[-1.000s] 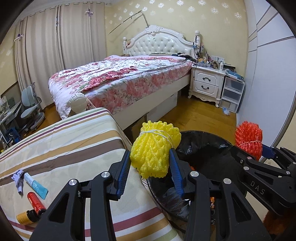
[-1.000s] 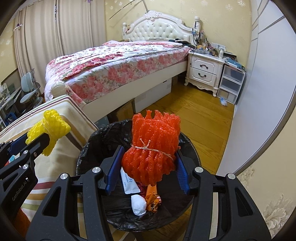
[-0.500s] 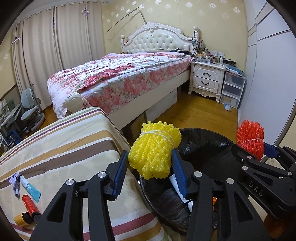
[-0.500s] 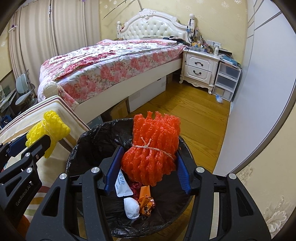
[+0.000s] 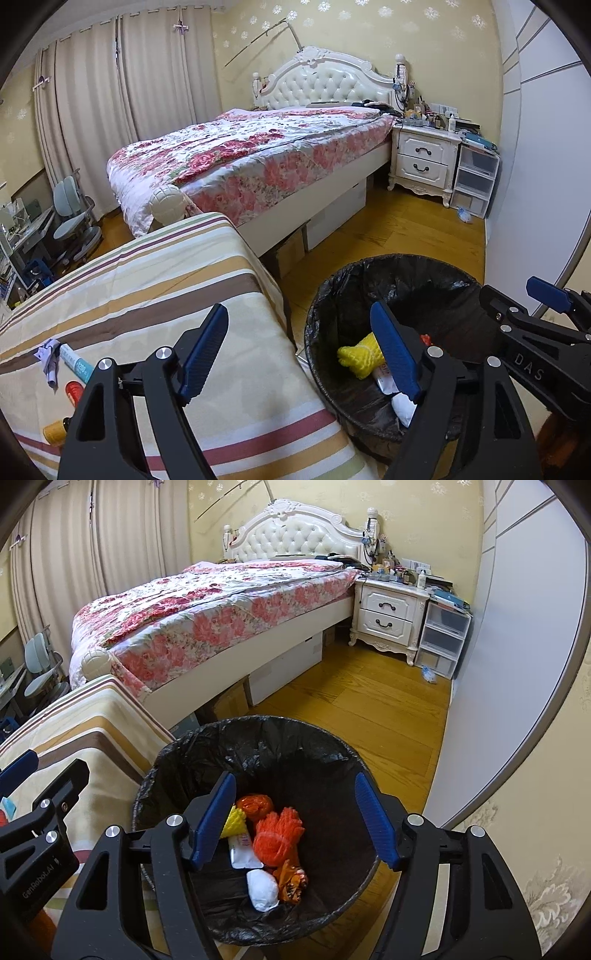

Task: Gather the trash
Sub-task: 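Carry both nets over the black bin and open both tools to drop them, then grasp the gold bottle with the left tool and lift it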

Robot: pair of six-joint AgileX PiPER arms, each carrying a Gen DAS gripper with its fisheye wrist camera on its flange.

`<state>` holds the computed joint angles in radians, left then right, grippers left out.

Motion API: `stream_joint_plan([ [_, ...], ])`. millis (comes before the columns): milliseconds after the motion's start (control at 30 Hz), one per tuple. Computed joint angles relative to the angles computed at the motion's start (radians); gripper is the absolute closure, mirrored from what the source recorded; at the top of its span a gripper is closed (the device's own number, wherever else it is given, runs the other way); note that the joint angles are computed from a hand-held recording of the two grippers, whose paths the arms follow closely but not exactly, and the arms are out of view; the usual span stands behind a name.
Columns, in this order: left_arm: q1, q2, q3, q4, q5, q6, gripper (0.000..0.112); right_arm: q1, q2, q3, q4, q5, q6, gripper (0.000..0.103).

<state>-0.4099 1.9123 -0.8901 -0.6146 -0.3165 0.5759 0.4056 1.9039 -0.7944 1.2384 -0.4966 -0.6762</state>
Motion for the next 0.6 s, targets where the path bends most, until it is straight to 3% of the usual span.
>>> stream_joint_plan([
  [200,0.091,-0.072,0.108,0.095,0.007,-0.073,0.035,0.118,0.007,-0.008,0.025,-0.002,0.003,0.037],
  [600,0.377,-0.226,0.318,0.495,-0.024,-0.352,0.035,0.334,0.022,-0.113,0.184,0.000,-0.139,0.036],
])
